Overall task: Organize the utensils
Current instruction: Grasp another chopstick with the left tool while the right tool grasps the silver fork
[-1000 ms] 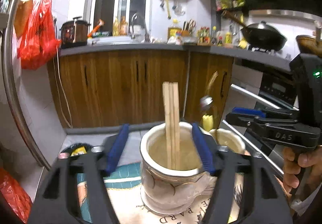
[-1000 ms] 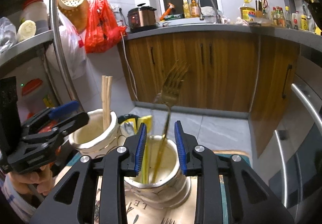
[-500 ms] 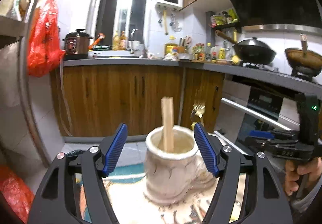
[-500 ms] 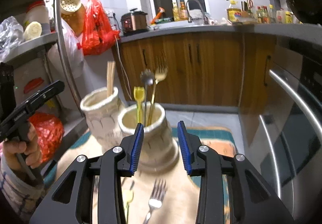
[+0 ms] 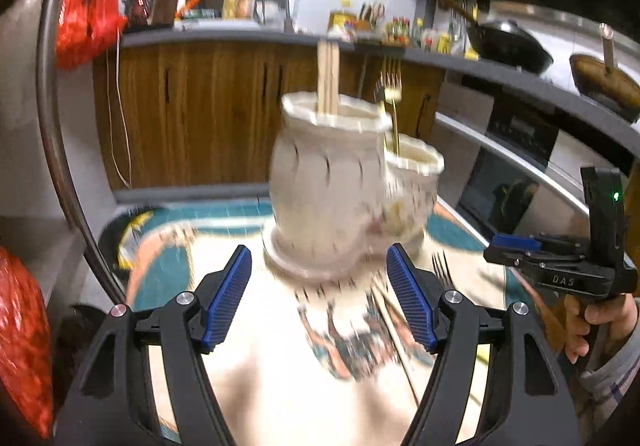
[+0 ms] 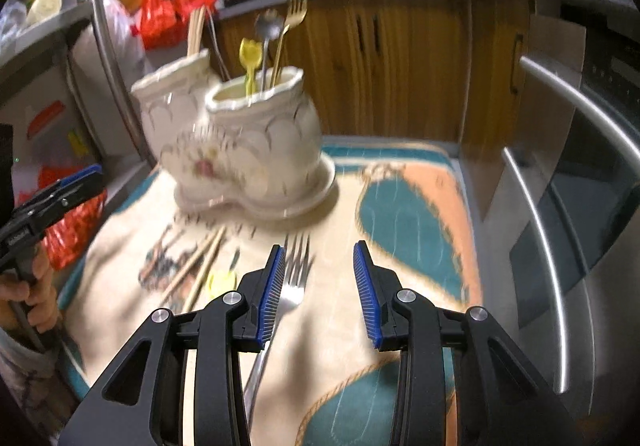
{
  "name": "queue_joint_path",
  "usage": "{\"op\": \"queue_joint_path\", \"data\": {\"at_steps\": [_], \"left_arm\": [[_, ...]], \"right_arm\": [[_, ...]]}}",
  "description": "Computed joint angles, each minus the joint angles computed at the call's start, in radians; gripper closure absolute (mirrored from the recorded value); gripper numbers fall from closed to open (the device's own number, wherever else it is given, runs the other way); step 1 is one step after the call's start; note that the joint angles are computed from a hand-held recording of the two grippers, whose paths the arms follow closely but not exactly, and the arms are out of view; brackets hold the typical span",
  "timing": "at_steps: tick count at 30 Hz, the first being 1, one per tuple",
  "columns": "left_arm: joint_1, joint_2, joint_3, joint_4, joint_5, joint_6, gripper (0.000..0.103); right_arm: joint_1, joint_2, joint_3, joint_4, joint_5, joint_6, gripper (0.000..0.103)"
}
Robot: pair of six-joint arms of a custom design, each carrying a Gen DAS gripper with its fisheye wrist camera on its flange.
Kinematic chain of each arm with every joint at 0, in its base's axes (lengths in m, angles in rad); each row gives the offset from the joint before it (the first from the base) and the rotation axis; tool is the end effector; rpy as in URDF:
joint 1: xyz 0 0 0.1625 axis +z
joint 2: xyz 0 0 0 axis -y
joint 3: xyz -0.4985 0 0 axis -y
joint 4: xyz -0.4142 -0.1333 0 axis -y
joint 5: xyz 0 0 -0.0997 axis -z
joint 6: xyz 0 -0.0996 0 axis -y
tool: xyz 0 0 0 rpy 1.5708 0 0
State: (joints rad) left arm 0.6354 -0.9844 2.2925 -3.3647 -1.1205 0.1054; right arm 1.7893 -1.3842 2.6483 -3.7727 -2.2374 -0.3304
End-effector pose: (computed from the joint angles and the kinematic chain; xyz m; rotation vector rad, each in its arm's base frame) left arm -0.3084 -0.4469 0.1450 1.2502 2.5001 -0.8905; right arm 0.1436 -0.3160 0.2916 0.2270 -2.2432 1.0803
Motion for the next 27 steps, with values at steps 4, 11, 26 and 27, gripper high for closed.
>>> {"op": "queue_joint_path", "data": {"at_steps": [4, 11, 26, 27], "left_arm": [[-0.013, 0.01, 0.015, 0.07, 0.006, -0.021, 0.034], [-0.053, 0.043, 0.028, 0.171, 0.012, -0.013, 0.036], [-0.077, 0.072, 0.006, 0.335, 0.057, -0.014, 0.064], [-0.076, 0.072, 0.005, 0.337, 0.055, -0.014, 0.065]], "right_arm": [[0.006, 0.013, 0.011, 0.048, -0.014, 0.025, 0.066], [0.012, 0.038, 0.027, 0.103, -0.026, 0.053, 0.066], [0.032, 0.067, 0.02, 0.151, -0.093, 0.034, 0.069], [0.028, 0.054, 0.019, 0.173, -0.086, 0.033, 0.072]]}}
